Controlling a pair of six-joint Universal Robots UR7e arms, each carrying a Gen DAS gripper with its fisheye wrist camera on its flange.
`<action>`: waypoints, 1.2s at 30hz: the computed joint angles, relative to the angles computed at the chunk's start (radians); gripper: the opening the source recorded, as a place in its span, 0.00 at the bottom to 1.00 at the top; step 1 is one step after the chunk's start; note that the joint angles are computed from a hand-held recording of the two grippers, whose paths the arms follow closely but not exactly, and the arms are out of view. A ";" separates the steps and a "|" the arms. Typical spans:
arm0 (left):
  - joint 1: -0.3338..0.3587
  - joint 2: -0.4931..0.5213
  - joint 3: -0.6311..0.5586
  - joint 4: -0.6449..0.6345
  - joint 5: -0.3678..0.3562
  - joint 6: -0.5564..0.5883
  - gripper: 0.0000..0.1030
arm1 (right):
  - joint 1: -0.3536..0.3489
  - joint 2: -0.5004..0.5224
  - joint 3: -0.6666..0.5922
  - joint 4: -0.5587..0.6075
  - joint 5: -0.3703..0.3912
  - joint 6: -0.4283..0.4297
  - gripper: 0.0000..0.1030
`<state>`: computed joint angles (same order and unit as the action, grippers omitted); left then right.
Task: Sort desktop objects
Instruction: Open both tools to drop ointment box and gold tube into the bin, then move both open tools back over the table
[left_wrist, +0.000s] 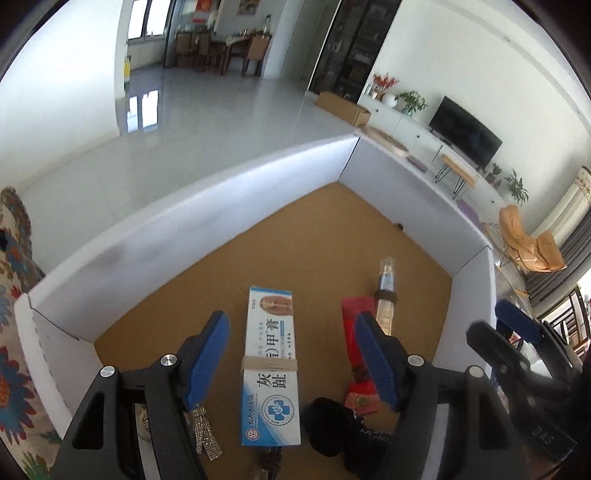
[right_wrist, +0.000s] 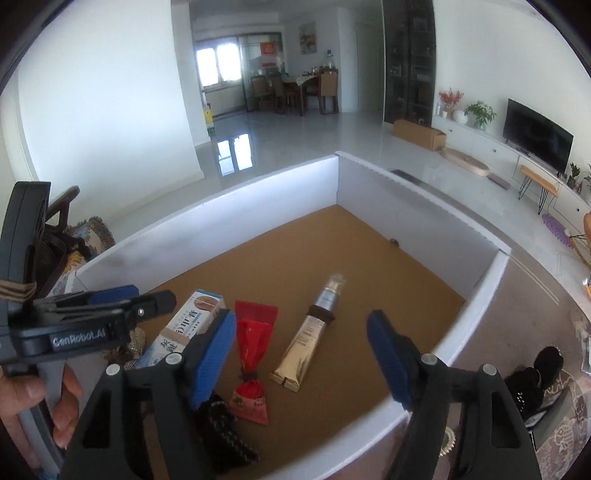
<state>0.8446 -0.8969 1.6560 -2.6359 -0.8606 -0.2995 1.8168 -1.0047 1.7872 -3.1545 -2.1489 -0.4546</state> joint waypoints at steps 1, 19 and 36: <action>-0.016 -0.005 0.030 -0.079 0.008 0.044 0.68 | 0.000 -0.035 0.058 -0.063 0.002 -0.013 0.85; -0.287 0.156 0.206 -0.136 -0.255 0.276 1.00 | -0.377 -0.618 0.790 -0.468 -0.233 -0.060 1.00; -0.277 0.167 0.265 -0.018 -0.175 0.179 1.00 | -0.408 -0.631 0.792 -0.433 -0.186 -0.028 1.00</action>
